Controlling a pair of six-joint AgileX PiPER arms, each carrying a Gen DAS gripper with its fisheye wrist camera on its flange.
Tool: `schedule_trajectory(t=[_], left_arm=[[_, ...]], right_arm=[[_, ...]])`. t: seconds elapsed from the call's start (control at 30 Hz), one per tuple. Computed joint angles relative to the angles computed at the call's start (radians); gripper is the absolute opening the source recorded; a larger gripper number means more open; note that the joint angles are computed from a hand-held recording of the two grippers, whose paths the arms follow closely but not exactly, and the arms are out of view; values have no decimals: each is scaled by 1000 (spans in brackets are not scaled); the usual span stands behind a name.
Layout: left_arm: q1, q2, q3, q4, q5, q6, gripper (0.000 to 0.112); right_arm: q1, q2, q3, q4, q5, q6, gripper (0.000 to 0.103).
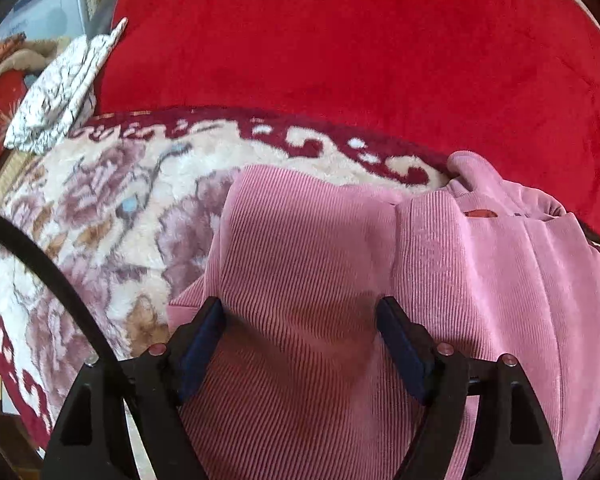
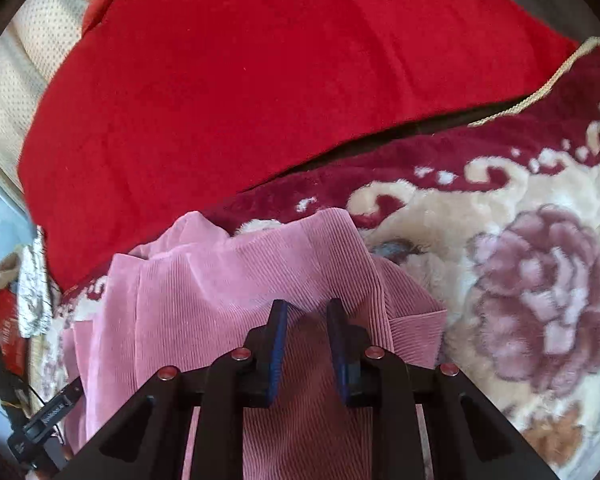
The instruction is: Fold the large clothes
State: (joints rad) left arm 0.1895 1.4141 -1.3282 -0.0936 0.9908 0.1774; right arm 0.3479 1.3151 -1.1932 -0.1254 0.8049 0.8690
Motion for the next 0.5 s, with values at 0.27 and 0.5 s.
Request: schedule_trajectory(t=[0.27, 0.5], left_arm=[[139, -145, 68, -228, 15, 223, 79], [174, -248, 161, -183, 13, 266, 79]], right_arm=[[101, -122, 24, -26, 18, 26, 37], [478, -184, 24, -354, 93, 364, 62]])
